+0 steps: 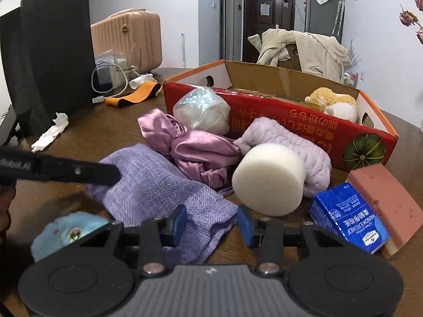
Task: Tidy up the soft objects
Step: 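Reach the left tool to the purple cloth pouch and grasp it, then lift the purple pouch with the left tool into the box and release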
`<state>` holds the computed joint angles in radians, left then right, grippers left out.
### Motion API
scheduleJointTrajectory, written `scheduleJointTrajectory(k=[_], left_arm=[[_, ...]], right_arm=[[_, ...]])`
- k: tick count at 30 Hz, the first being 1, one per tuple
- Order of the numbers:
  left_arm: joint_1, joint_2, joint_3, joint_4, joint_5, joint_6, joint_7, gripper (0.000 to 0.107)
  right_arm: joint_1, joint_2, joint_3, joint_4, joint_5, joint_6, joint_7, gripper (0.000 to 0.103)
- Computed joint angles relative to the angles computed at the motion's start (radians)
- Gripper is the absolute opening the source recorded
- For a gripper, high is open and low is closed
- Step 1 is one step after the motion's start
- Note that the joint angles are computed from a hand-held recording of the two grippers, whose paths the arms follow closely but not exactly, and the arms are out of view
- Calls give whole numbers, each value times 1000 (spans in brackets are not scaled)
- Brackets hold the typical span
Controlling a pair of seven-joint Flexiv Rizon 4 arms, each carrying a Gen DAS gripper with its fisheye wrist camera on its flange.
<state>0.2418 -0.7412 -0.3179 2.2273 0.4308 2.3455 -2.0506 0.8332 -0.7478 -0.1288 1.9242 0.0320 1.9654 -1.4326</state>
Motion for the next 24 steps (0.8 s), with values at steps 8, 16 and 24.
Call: scheduleJointTrajectory(k=[8, 16, 24], left_arm=[[-84, 46, 53, 43, -52, 63, 32, 10], [-194, 114, 113, 63, -143, 134, 64, 9], [-105, 151, 43, -178, -10, -49, 79, 9]], right_arm=[[-19, 24, 33, 31, -28, 39, -42, 10], [-160, 94, 168, 102, -55, 196, -87, 10], [-319, 78, 234, -58, -248, 158, -63, 9]])
